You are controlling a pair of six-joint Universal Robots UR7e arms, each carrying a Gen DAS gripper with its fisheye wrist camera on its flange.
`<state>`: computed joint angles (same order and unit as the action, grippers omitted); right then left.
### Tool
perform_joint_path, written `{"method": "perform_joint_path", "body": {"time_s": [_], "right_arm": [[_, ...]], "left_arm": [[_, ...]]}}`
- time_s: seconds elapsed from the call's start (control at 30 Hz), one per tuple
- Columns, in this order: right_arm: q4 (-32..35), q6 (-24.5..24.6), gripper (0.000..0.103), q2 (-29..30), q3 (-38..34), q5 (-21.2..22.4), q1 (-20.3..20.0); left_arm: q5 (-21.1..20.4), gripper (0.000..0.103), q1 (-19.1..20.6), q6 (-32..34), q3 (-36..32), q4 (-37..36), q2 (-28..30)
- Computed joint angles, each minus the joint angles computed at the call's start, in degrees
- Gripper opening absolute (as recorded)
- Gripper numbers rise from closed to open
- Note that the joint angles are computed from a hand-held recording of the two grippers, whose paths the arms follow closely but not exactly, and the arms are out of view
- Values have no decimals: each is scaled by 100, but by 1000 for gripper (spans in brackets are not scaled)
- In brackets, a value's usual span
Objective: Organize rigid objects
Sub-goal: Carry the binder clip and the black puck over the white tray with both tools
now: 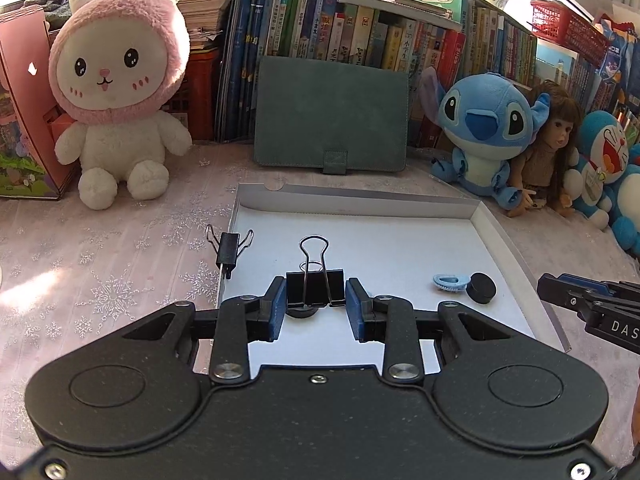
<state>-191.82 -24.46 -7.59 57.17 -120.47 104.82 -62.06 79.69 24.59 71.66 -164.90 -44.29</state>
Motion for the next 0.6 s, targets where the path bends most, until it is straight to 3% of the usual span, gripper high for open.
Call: {"method": "perform_joint_path", "body": {"time_s": [0.2,0.6], "right_arm": [[710,340,37,238,-692,-143,-76],[1614,279,37,875,-1947,-487,-114]], "left_arm": [[160,30,26,-168,-529,370,349],[426,30,55,54,-958,604,704]]}}
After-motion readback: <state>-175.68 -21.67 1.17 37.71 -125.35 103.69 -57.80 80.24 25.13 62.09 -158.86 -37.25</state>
